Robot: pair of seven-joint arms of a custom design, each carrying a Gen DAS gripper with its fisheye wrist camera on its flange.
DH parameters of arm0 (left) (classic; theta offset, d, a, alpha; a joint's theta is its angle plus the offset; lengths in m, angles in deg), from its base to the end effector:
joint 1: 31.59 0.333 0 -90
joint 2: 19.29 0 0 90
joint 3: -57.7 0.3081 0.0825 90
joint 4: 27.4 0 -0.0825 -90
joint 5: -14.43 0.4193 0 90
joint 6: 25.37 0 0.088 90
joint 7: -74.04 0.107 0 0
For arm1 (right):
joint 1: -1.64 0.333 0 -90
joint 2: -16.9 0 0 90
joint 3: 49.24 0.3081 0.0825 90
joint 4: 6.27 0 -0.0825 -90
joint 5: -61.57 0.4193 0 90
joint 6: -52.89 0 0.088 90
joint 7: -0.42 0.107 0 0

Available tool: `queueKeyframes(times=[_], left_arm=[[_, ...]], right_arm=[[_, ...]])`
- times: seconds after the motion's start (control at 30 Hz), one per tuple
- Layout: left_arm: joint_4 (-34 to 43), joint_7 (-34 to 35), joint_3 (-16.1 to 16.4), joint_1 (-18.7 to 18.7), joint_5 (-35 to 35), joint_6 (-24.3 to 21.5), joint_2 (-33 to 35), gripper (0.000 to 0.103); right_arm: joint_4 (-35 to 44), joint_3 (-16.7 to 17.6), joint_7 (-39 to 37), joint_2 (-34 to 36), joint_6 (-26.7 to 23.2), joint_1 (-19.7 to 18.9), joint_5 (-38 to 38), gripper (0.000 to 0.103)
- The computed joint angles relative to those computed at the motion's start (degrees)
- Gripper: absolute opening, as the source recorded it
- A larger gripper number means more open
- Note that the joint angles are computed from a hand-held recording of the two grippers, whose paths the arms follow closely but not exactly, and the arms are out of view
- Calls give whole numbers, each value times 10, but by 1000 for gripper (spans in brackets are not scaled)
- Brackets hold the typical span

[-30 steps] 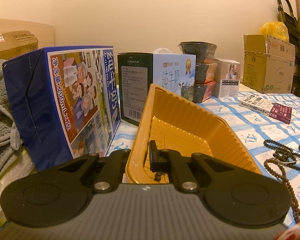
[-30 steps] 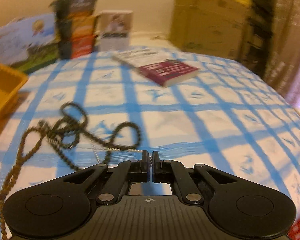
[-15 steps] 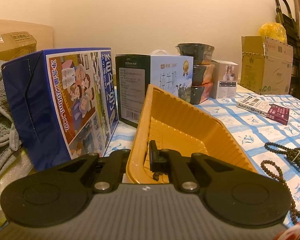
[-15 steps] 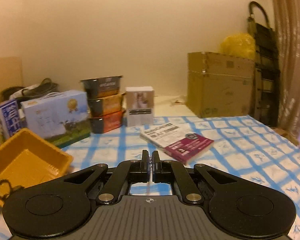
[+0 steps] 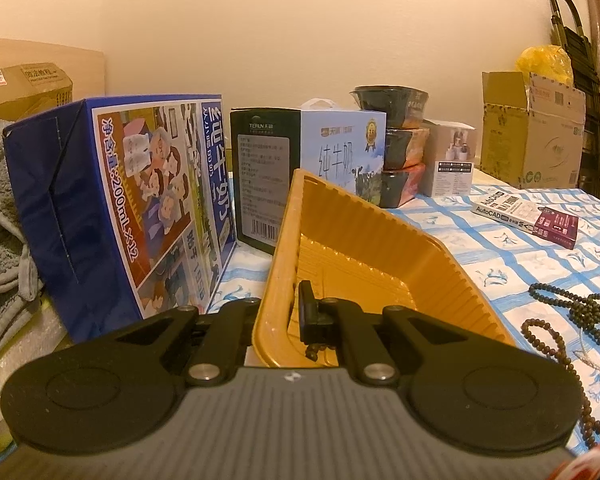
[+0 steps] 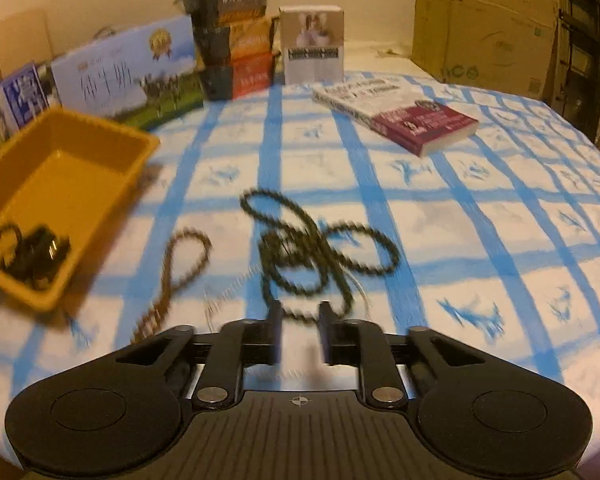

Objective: Organize jewelry

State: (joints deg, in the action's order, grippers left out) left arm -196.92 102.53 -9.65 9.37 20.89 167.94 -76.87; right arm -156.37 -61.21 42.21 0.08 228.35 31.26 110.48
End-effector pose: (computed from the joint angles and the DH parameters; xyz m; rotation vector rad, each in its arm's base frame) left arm 0.3713 -0.1275 0.3600 -1.6360 1.2426 -0.8120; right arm 0.4664 0.0871 0.3779 -1.9540 1.4320 -0.4442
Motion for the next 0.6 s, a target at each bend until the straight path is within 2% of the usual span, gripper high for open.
queueKeyframes(times=[0.03, 0.1, 0.13, 0.23, 0.33, 0.4, 0.47, 0.5, 0.6], left_arm=[[0, 0, 0, -1, 0, -1, -1, 7], [0, 0, 0, -1, 1, -1, -1, 7], [0, 0, 1, -1, 1, -2, -1, 7], [1, 0, 2, -1, 2, -2, 0, 7], [2, 3, 2, 1, 4, 1, 2, 7], [2, 4, 3, 2, 3, 2, 3, 7], [3, 5, 1, 3, 2, 1, 3, 7], [3, 6, 1, 3, 2, 1, 3, 7], [1, 6, 2, 4, 1, 3, 7, 7]], right_arm=[[14, -30, -36, 6, -5, 36, 42, 37], [36, -58, -104, 13, -40, 70, 121, 38], [43, -59, -118, 17, -67, 75, 141, 38], [52, -29, -94, 38, -114, 64, 138, 38], [59, 14, -69, 73, -84, 55, 142, 38], [74, 32, -97, 99, -51, 57, 188, 38], [90, 44, -126, 118, -46, 49, 217, 21], [95, 52, -124, 123, -44, 42, 210, 7], [99, 62, -137, 109, -76, 15, 223, 6]])
